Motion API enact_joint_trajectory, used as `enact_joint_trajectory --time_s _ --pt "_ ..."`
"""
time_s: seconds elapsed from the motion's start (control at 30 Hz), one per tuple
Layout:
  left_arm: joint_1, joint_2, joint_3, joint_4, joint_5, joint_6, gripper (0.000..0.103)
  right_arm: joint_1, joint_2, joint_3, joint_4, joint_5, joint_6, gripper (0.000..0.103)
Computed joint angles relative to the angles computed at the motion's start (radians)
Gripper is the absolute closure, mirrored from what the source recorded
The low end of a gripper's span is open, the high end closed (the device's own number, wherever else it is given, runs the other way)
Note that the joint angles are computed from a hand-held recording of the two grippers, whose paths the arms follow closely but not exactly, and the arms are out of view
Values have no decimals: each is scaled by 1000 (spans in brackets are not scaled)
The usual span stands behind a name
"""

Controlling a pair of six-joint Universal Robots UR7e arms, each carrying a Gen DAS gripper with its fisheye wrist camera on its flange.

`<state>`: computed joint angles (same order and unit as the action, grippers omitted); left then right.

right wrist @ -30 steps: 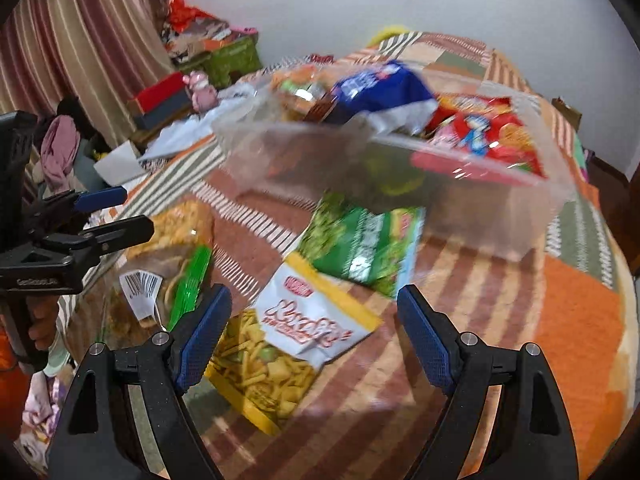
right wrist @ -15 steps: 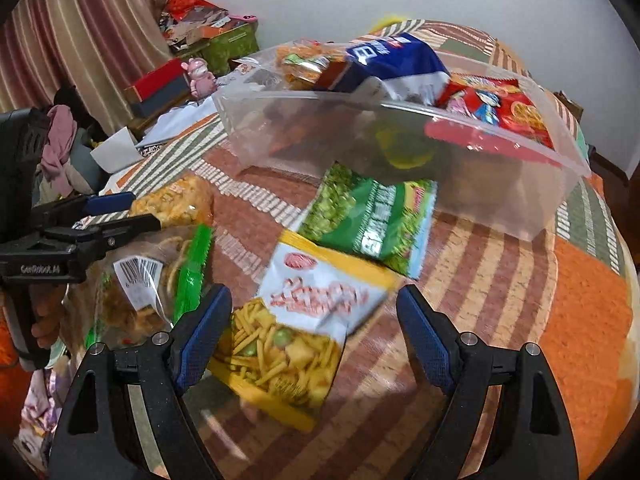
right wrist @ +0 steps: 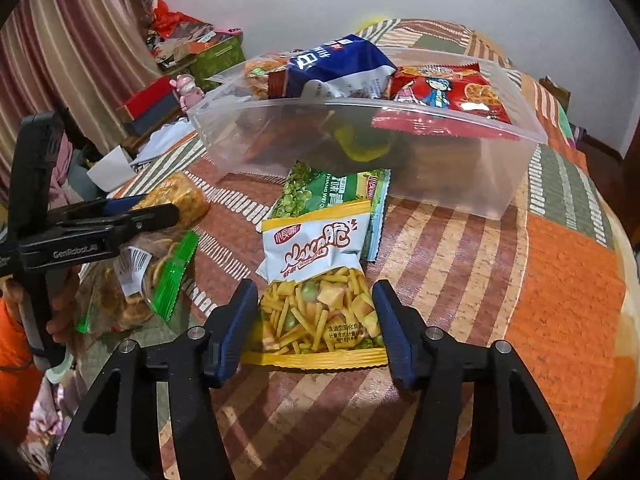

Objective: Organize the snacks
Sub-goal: 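Grasp the clear bag of puffs with the left gripper while the right grasps the yellow-white snack bag, then lower the puffs bag into the box with the left gripper while the right drops the yellow-white bag in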

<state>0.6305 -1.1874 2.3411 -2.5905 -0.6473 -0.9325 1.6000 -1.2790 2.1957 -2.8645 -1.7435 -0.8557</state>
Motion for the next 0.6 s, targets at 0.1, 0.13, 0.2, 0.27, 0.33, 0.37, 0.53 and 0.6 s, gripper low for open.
enact_joint_trajectory --time_s 0.1,0.13,0.2,0.27,0.33,0.37,0.53,0.6 --pt "1 2 2 -12 -8 11 50 -1 -1 13 -26 0 -23 51" --pt "0 3 4 -21 -10 19 52 -2 -3 16 -30 2 -24 54" --pt "-5 2 8 -28 -13 25 56 -7 -8 12 -13 16 -14 57" --pt "-17 -2 13 -20 -10 15 57 -15 -19 7 17 37 -4 60" --pt "-32 -9 15 5 -3 -3 58 -22 -32 5 41 54 -3 64" --pt "-42 -14 18 17 2 -14 58 -23 -35 5 45 60 -5 65" --pt "-88 -38 19 68 32 -58 58 -28 -63 11 62 95 -15 66" --pt "-107 -51 16 93 50 -75 58 -30 -75 15 66 110 -18 66"
